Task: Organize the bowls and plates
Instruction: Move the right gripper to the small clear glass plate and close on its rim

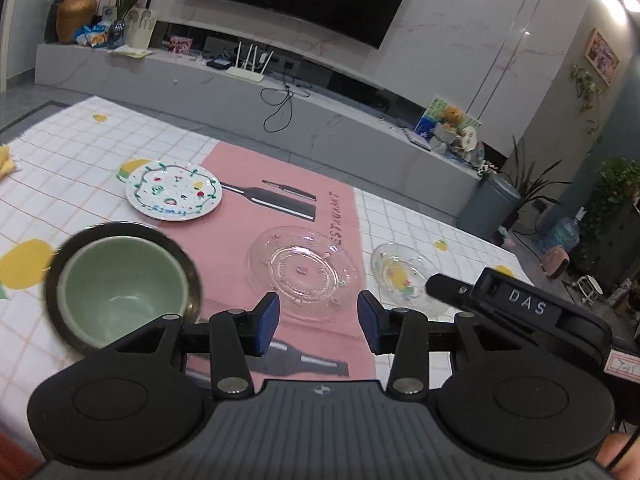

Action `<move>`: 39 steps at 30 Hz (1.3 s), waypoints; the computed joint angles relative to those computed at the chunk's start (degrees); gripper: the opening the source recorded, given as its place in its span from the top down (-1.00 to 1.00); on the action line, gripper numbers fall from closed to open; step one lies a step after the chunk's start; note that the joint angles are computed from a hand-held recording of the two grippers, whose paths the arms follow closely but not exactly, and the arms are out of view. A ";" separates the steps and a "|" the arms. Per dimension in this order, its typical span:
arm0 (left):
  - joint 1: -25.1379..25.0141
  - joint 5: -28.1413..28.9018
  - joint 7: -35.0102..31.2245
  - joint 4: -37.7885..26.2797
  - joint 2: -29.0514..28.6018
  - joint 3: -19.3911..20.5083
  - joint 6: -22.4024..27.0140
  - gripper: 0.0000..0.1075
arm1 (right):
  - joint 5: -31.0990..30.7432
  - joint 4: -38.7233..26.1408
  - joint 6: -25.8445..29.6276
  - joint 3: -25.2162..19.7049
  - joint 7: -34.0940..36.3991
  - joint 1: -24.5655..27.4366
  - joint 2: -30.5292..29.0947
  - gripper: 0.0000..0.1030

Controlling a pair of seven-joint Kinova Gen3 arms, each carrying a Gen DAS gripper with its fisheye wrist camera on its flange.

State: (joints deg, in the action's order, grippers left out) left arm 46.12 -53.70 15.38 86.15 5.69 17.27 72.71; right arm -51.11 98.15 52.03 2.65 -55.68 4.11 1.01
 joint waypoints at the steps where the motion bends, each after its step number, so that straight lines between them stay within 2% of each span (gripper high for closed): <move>1: -0.56 0.14 0.81 0.57 0.06 -0.44 -1.29 0.09 | -0.75 -0.26 -1.28 -0.09 0.78 -0.13 1.32 -0.39; 3: -2.42 0.82 0.81 1.68 0.28 -1.57 -4.79 0.12 | -1.27 -1.80 -3.41 -0.83 1.56 -0.12 4.32 -0.28; 5: -4.15 1.53 -0.66 1.48 1.51 -2.70 -6.74 0.19 | 0.91 -5.00 -3.42 -1.91 -0.27 -0.22 7.56 -0.21; 7: -5.92 2.87 -1.96 1.22 2.76 -4.17 -8.75 0.28 | 2.10 -8.03 -2.15 -3.27 -2.36 0.30 10.63 -0.04; 10: -8.35 6.83 -5.44 -0.32 4.83 -6.20 -10.28 0.42 | 3.29 -13.31 0.86 -5.75 -4.63 0.97 15.79 0.06; 13: -8.93 9.66 -8.71 -2.76 7.01 -7.86 -8.70 0.42 | 7.60 -17.16 1.36 -7.15 -9.46 -0.41 19.07 0.19; 15: -8.37 9.71 -8.64 -3.46 7.97 -9.00 -7.52 0.42 | 11.29 -19.60 2.35 -7.40 -14.00 -1.69 20.98 0.20; 18: -7.28 9.08 -8.46 -4.66 9.43 -10.29 -4.87 0.42 | 13.28 -22.55 4.82 -8.84 -17.88 -1.62 23.65 0.20; 21: -7.33 10.26 -9.82 -6.33 10.34 -10.90 -3.82 0.32 | 15.04 -22.51 4.73 -9.86 -19.28 -1.97 24.03 0.22; 22: -7.56 10.82 -10.89 -7.11 10.80 -11.02 -3.67 0.24 | 15.83 -22.22 4.45 -9.87 -19.91 -2.21 23.81 0.22; 24: -7.56 11.77 -14.19 -9.53 12.34 -11.21 -1.67 0.20 | 17.00 -22.10 4.20 -9.94 -20.95 -2.49 23.86 0.22; 29: -8.28 15.51 -20.31 -14.51 15.33 -12.68 1.61 0.20 | 18.11 -22.34 4.93 -10.34 -22.34 -2.19 24.36 0.28; 31: -7.75 15.40 -21.13 -15.65 16.44 -13.75 2.74 0.20 | 18.39 -22.30 4.99 -10.45 -22.61 -2.19 24.46 0.28; 36: -8.00 17.24 -22.60 -17.34 17.99 -15.08 3.85 0.06 | 17.40 -22.41 5.23 -10.93 -22.91 -1.59 24.81 0.28; 38: -8.53 18.57 -22.39 -16.61 17.64 -15.31 2.77 0.06 | 16.80 -22.84 5.95 -11.19 -23.01 -1.24 25.25 0.31; 39: -8.85 19.29 -21.94 -15.73 17.15 -15.34 1.64 0.06 | 16.74 -22.99 6.21 -11.19 -23.16 -1.24 25.37 0.39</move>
State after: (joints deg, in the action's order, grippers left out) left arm 37.27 -34.41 -6.56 70.41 22.83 1.92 74.35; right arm -34.37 75.16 58.25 -8.54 -78.85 2.86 26.38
